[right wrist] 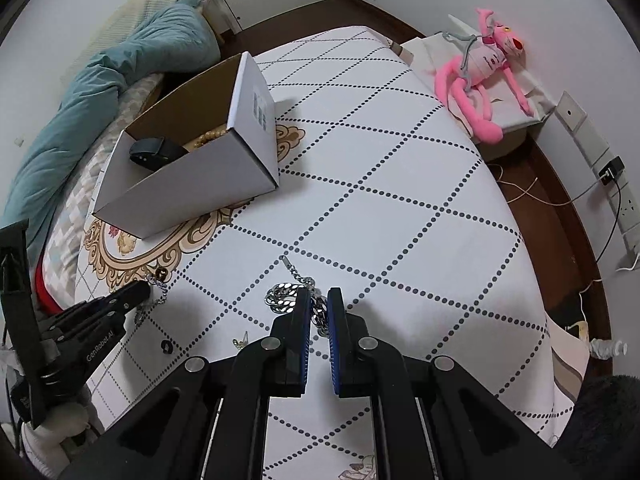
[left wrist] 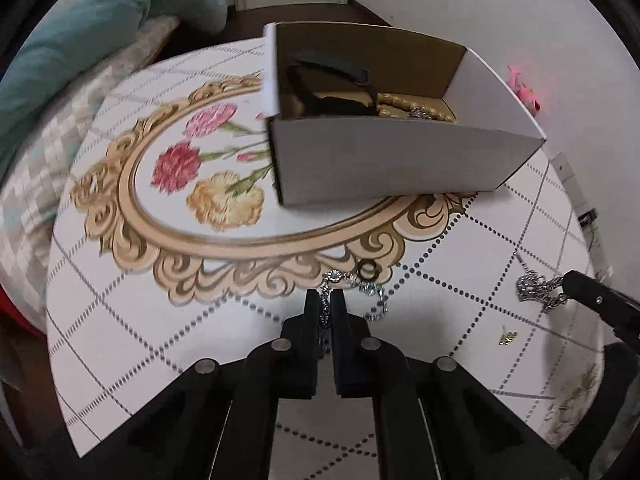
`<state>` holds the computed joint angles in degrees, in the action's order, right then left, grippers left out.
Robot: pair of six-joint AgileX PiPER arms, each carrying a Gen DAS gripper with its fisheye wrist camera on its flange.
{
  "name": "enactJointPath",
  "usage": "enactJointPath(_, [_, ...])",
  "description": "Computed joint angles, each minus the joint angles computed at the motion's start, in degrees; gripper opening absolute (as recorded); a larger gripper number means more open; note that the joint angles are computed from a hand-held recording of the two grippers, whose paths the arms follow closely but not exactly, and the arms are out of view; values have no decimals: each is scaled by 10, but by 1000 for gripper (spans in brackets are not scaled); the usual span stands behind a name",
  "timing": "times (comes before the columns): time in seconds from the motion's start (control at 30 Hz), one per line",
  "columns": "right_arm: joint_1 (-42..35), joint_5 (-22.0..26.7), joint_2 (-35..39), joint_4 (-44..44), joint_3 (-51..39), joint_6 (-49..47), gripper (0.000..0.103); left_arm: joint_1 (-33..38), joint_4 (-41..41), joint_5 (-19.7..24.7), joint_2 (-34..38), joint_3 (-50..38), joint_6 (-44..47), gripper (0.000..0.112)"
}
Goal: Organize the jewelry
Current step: 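Grasp the silver necklace with the left tool while the right tool grasps the silver chain bracelet, then lower both silver pieces into the box and open both tools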
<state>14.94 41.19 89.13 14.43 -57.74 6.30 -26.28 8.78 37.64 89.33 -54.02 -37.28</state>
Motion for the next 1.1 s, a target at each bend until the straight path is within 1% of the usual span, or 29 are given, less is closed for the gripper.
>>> enactJointPath(0.2, [-17, 19, -20, 59, -12, -59, 9, 42, -64, -6, -80, 49, 33, 3])
enactJointPath(0.3, [-15, 32, -30, 73, -28, -68, 9, 51, -78, 11, -119, 49, 39, 3])
enactJointPath(0.47, [-11, 65, -40, 99, -71, -86, 9, 55, -86, 36, -165, 33, 43, 3])
enactJointPath(0.6, [-9, 97, -37, 118, -122, -96, 9, 74, -116, 55, -173, -11, 78, 3])
enactJointPath(0.73, [-10, 131, -20, 132, -197, -102, 9, 97, -146, 80, -154, -91, 121, 3])
enactJointPath(0.83, [-6, 160, 18, 132, -286, -98, 9, 123, -187, 104, -111, -169, 173, 3])
enactJointPath(0.87, [-3, 168, 32, 128, -311, -94, 9, 127, -190, 107, -98, -186, 178, 3])
enactJointPath(0.93, [2, 192, 76, 124, -380, -85, 9, 138, -203, 121, -57, -233, 199, 3])
enactJointPath(1.03, [11, 233, 151, 111, -483, -68, 9, 160, -241, 138, -2, -277, 234, 3])
enactJointPath(1.1, [15, 259, 193, 109, -536, -57, 9, 175, -268, 150, 28, -294, 255, 3])
